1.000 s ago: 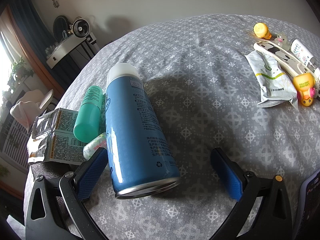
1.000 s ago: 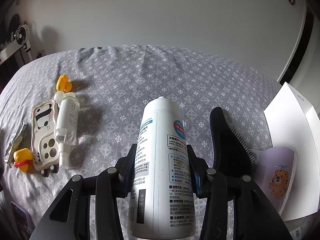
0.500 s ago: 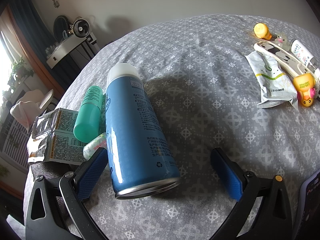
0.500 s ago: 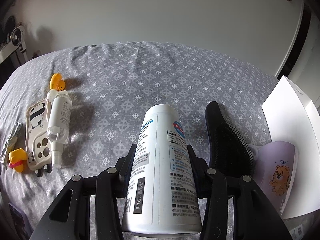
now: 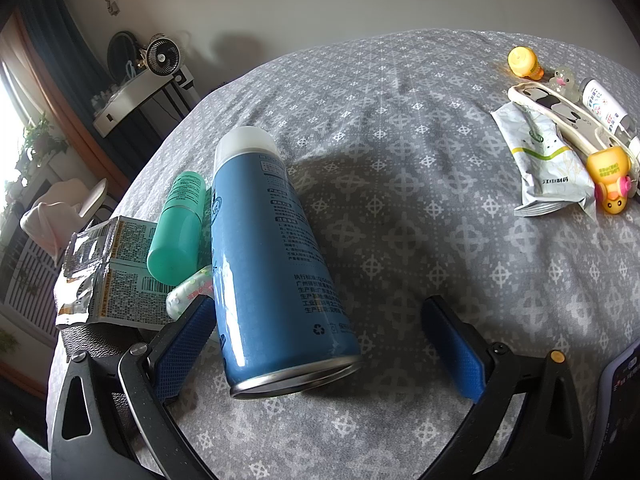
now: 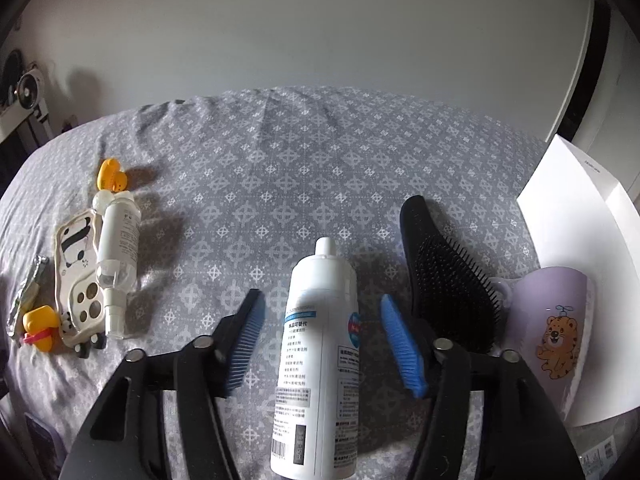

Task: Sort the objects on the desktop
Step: 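Carry the white lotion bottle beside the hairbrush and release it upright, then move the right tool toward the clear spray bottle by the panda case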

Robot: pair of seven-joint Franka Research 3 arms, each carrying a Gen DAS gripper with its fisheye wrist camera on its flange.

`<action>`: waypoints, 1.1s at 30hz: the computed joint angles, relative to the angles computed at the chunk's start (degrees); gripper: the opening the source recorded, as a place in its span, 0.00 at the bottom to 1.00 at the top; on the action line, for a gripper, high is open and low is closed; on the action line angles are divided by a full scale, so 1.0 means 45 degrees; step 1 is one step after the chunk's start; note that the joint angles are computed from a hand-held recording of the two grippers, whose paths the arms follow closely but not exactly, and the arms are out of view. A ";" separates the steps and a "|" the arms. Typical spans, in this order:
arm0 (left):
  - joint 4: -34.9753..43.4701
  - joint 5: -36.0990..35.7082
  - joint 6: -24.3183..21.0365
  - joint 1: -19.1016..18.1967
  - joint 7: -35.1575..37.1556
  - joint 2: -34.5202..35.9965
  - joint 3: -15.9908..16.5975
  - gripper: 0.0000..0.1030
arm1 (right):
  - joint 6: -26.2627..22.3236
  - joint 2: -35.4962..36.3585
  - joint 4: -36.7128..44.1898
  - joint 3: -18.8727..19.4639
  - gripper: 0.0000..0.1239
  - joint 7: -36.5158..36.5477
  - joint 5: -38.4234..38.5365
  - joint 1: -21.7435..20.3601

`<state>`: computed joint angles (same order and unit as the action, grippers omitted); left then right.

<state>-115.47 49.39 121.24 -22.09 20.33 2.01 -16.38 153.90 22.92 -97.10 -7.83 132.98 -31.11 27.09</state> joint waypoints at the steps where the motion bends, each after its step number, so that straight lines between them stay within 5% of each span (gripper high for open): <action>1: 0.0002 0.0001 -0.0005 -0.0003 -0.0002 0.0002 0.0000 1.00 | 0.0402 -0.0193 -0.0271 -0.0254 0.69 0.0541 -0.0386 0.0170; 11: 0.0075 -0.0172 0.0050 0.0004 0.0116 -0.0126 -0.0001 1.00 | 0.2320 -0.0984 -0.1442 0.0255 0.77 0.0906 0.0134 -0.0125; 17: -0.1041 0.0457 0.3175 0.0473 -0.1631 -0.1217 -0.0002 1.00 | 0.2828 -0.0828 -0.1637 0.0723 0.77 -0.0794 0.1550 -0.0076; 21: -0.0174 0.0260 0.1294 0.0318 -0.1741 0.0018 -0.0261 1.00 | 0.2578 -0.0506 -0.1355 0.0695 0.77 -0.1756 0.2157 0.0249; 25: -0.0763 -0.1040 0.3094 0.0624 -0.1548 -0.0264 0.0238 1.00 | 0.2094 -0.0086 -0.0816 0.0847 0.77 -0.2619 0.2832 0.0337; 33: -0.0380 -0.0845 0.2671 0.0512 -0.1485 -0.0026 0.0223 1.00 | 0.0870 0.2027 0.2286 0.1297 0.77 -0.4155 0.4489 0.0493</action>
